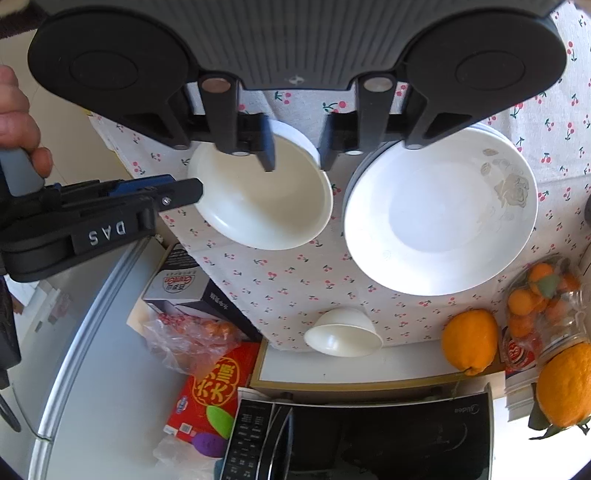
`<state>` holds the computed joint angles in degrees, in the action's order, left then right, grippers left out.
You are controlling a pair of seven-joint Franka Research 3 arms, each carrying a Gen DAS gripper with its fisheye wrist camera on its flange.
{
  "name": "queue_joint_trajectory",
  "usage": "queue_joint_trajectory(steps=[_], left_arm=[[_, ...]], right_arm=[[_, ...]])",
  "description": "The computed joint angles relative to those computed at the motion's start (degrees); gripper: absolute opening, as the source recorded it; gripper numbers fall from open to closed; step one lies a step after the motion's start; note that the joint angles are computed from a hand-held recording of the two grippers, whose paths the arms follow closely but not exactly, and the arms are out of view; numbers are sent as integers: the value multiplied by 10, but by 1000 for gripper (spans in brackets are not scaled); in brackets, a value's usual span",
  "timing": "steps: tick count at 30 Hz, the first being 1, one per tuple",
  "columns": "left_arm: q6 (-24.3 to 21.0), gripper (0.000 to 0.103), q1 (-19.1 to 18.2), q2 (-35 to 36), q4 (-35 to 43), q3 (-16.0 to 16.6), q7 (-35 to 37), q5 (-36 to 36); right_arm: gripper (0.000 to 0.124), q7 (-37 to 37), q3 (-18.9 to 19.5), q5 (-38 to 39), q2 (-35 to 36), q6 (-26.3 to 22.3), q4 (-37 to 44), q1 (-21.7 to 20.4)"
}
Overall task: Organize plates and bowls
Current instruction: 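Open both grippers to release the nested bowl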
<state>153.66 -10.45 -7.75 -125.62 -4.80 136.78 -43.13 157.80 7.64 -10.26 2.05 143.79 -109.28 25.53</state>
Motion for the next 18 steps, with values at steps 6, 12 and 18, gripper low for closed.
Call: queue_joint_trajectory(steps=[6,12,18], left_arm=[[-18,51,-1,-5,6,5,19,-20],[-21,83,-5,-10,13,8,49,-59],[-6,99,-2,-7,27,3,44,-56]], right_arm=[[52,12,-1,-11,-8,17,-10,-3],[73,28,0,-33,-15,41,-19,-8],[79,44,2,-72,-28,65,-25,-16]])
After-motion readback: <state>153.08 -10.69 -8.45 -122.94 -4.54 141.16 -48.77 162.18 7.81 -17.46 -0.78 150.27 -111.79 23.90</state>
